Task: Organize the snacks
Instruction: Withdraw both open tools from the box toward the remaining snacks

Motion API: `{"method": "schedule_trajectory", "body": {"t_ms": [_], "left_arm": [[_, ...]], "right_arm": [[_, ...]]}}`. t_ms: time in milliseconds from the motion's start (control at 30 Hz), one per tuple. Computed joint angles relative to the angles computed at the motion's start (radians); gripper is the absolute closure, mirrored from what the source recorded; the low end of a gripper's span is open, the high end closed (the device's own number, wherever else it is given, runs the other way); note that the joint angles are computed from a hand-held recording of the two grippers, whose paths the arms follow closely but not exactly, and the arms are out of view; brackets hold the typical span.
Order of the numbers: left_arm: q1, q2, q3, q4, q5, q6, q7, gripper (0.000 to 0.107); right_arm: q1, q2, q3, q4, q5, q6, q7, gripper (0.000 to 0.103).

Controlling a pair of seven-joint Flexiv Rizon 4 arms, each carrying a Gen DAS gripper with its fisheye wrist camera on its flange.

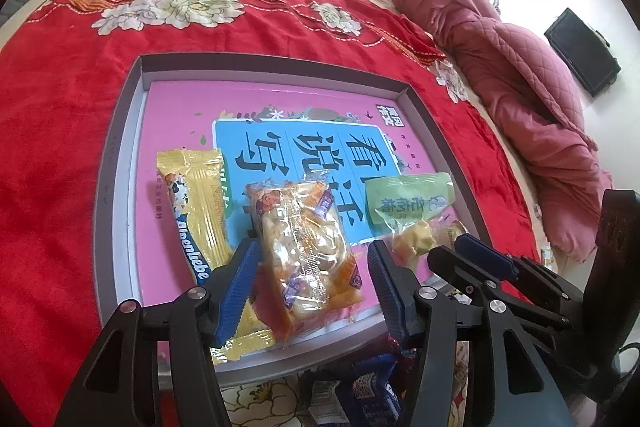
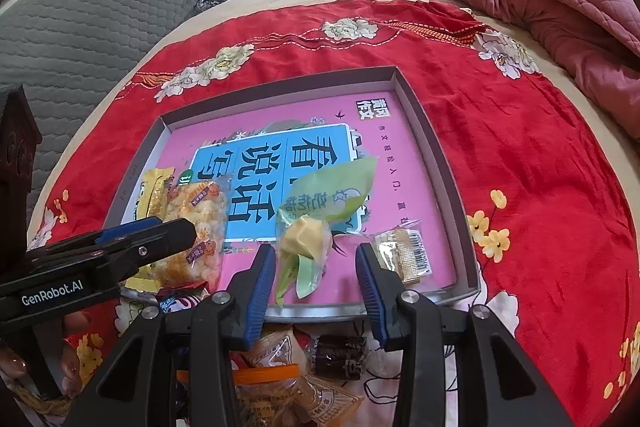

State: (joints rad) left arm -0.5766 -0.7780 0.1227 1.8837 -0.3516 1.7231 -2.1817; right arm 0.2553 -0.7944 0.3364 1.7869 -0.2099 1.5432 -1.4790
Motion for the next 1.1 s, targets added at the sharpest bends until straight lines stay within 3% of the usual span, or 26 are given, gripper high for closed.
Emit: {"method": "schedule_trajectory", "body": {"t_ms": [500, 600, 1100], "left_arm": [[-0.077, 0.047, 0.098, 0.015, 0.036, -0.062, -0.049, 0.043], [-0.117, 0.054, 0.153, 0.014, 0.046, -0.097, -0.082, 0.043], [-0.152, 0.099, 0.205, 0.028, 0.149, -0.127, -0.173, 0.043]], "right_arm": [[-0.016, 0.022, 0.010, 0.018, 0.006, 0.010, 0.000, 0.061], [-0.021, 0.030, 0.013, 0.023, 0.008, 0.014, -0.001, 0.061], [-0.035, 0.070, 0.030, 0.053, 0.012, 0.029, -0.008, 0.061]]}}
